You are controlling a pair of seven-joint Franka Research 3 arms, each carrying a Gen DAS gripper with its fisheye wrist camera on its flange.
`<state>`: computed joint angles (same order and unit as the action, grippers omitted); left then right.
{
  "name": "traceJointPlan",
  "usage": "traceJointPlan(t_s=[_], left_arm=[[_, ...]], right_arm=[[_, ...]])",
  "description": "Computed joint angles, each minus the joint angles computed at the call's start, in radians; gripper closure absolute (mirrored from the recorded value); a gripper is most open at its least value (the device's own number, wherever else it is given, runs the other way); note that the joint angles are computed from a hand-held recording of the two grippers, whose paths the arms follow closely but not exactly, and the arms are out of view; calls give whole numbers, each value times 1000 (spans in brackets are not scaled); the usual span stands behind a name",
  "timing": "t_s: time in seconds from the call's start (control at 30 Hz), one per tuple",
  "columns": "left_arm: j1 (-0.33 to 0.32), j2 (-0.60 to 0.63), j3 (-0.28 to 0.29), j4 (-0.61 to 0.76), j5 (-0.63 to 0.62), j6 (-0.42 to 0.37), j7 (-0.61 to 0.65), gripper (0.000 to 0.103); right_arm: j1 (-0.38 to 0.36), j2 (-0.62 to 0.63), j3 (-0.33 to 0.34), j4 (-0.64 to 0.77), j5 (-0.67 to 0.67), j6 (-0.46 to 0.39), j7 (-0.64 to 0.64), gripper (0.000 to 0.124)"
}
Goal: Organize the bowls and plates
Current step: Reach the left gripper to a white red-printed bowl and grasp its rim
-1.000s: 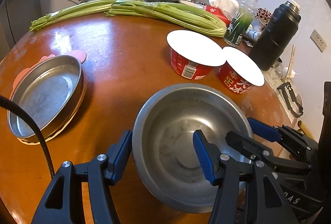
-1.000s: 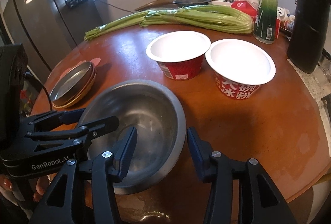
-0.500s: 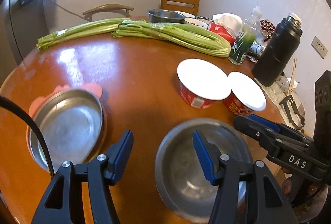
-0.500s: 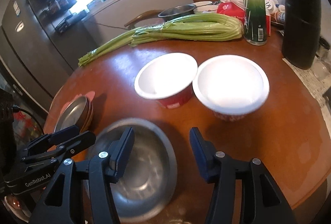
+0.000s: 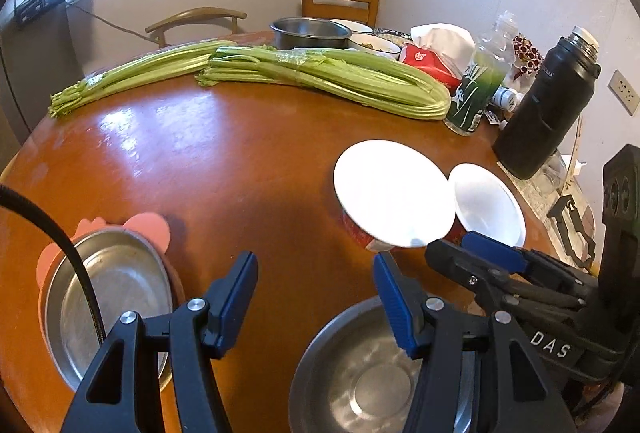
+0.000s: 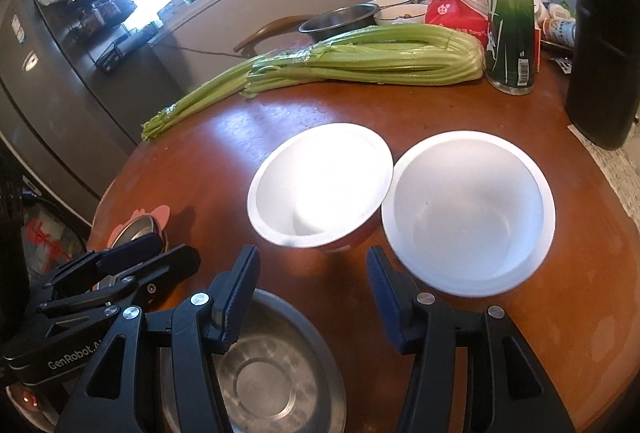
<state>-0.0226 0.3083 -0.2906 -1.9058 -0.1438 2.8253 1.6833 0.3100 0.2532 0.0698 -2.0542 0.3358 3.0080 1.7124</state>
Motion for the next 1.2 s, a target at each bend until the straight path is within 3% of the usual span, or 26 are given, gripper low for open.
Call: traceJointPlan(t_s=[0.33, 0.6, 0.7, 0.8, 0.97, 1.2], left_arm=[[-15, 122, -3, 165, 42, -53, -19, 43], [-17, 225, -9, 295, 56, -138, -40, 43], [-40, 249, 13, 330, 86, -181, -64, 44], [-40, 260, 11, 339, 94, -192, -61, 46], [-13, 274, -22, 348, 57, -197, -9, 58], [-2, 248, -32, 316, 28, -175, 21, 59]], right_arm=[[-4, 47, -31, 56, -20, -4, 26, 67], [-2, 88, -43, 102, -56, 7, 20, 69], [-1, 103, -44, 118, -66, 8, 12, 74], [-27, 116, -12, 134, -42, -1, -28, 83], [-31, 129, 0, 148, -22, -1, -62, 88], [-20, 116, -3, 137, -8, 13, -79, 90]])
